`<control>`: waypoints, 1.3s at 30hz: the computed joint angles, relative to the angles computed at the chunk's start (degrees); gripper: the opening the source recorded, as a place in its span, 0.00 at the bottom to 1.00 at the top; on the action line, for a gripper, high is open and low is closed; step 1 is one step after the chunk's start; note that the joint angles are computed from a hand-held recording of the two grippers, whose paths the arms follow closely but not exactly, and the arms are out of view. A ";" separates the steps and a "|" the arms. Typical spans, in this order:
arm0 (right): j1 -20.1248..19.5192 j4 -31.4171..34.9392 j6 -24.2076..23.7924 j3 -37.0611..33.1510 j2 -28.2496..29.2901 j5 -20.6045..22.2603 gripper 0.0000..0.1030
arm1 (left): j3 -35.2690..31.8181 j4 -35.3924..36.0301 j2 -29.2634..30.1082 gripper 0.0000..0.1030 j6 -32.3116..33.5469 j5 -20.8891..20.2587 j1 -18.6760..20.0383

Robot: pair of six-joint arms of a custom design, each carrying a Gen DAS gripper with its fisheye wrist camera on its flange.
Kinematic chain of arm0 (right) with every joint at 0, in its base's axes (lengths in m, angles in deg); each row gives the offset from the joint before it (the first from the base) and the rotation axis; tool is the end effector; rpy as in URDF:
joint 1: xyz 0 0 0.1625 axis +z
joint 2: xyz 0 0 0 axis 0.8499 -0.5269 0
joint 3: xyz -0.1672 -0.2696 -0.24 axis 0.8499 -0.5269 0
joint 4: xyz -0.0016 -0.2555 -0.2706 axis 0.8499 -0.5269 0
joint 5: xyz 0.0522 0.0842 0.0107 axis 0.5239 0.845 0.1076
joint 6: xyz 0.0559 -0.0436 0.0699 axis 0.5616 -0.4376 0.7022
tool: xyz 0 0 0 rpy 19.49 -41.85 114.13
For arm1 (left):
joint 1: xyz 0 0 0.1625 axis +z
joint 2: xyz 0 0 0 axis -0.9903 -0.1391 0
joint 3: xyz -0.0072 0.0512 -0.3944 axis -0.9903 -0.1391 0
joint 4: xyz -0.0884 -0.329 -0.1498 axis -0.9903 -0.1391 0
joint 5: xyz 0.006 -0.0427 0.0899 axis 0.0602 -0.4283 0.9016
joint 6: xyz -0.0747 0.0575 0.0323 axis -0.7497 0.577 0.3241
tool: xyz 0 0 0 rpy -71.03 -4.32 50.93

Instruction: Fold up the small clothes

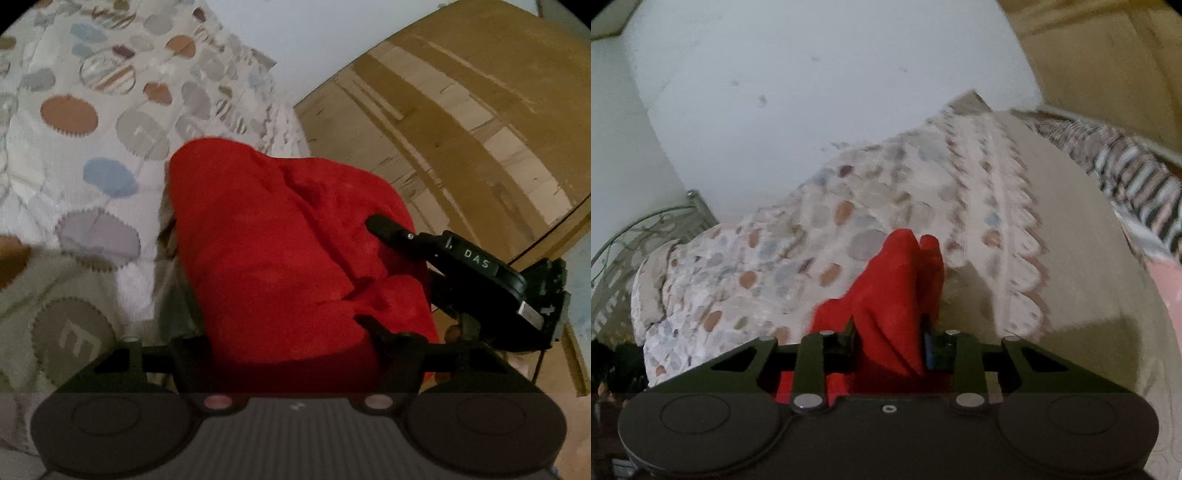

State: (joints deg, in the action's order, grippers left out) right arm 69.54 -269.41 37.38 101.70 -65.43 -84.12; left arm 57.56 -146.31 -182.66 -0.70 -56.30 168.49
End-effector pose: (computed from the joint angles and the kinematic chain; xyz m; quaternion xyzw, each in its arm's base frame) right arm 0.3559 -0.3446 0.0241 0.0912 -0.8699 0.4655 0.1355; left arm 0.0852 -0.3714 0.3432 -0.1630 -0.9508 0.2408 0.1073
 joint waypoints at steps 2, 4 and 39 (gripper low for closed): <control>2.23 2.81 -0.79 -2.34 -0.07 -1.43 0.32 | -0.50 0.54 -1.56 0.72 0.90 -0.40 0.01; 3.80 5.05 -0.96 -4.88 0.16 -1.80 0.31 | -1.68 1.61 -3.34 0.71 2.71 0.22 0.07; -0.66 27.11 -2.00 -46.77 26.89 6.36 0.70 | -14.22 -4.67 -0.71 0.98 9.79 16.61 10.71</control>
